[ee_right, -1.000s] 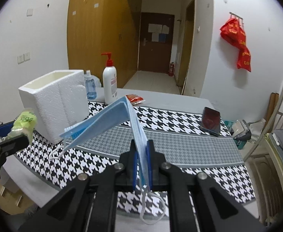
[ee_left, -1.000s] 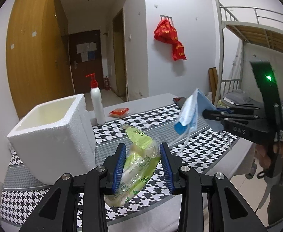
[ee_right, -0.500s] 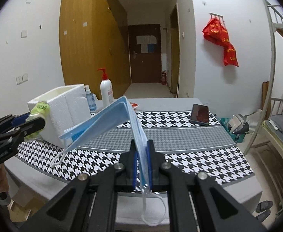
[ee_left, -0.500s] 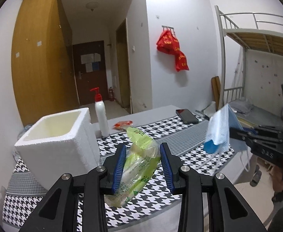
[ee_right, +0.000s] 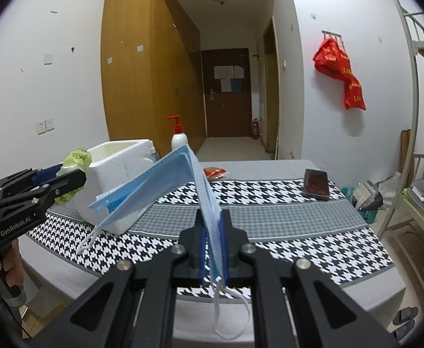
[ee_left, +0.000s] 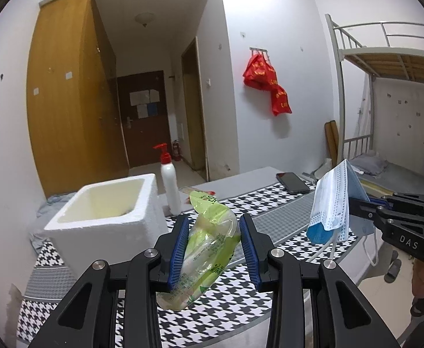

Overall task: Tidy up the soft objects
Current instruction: 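Lift the blue mask with the right gripper toward the box while the left carries the wipes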

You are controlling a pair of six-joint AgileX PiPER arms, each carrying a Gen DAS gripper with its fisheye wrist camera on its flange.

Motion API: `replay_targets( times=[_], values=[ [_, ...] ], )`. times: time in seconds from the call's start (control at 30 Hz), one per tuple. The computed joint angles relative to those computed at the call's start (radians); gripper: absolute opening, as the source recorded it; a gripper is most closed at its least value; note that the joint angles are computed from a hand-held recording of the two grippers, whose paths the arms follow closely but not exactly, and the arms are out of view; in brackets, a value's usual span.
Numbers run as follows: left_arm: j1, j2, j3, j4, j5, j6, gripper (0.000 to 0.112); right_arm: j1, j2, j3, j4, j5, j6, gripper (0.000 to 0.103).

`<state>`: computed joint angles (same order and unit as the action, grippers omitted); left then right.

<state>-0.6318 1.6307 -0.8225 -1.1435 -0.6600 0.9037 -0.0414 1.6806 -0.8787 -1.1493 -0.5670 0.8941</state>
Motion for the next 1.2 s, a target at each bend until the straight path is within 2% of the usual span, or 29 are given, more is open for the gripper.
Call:
replay_targets(
  times=[0.43, 1.2],
  values=[
    [0.052, -0.087, 0.103, 0.024, -0.026, -0.049, 0.038, 0.096, -0.017, -0.015, 0.010, 0.031, -0.009, 0.012],
    [0.151, -0.236, 0.276, -0.075, -0.104, -0.030, 0.038, 0.328, 0.073, -0.141, -0.060, 0.088, 0.053, 0.012]
  ],
)
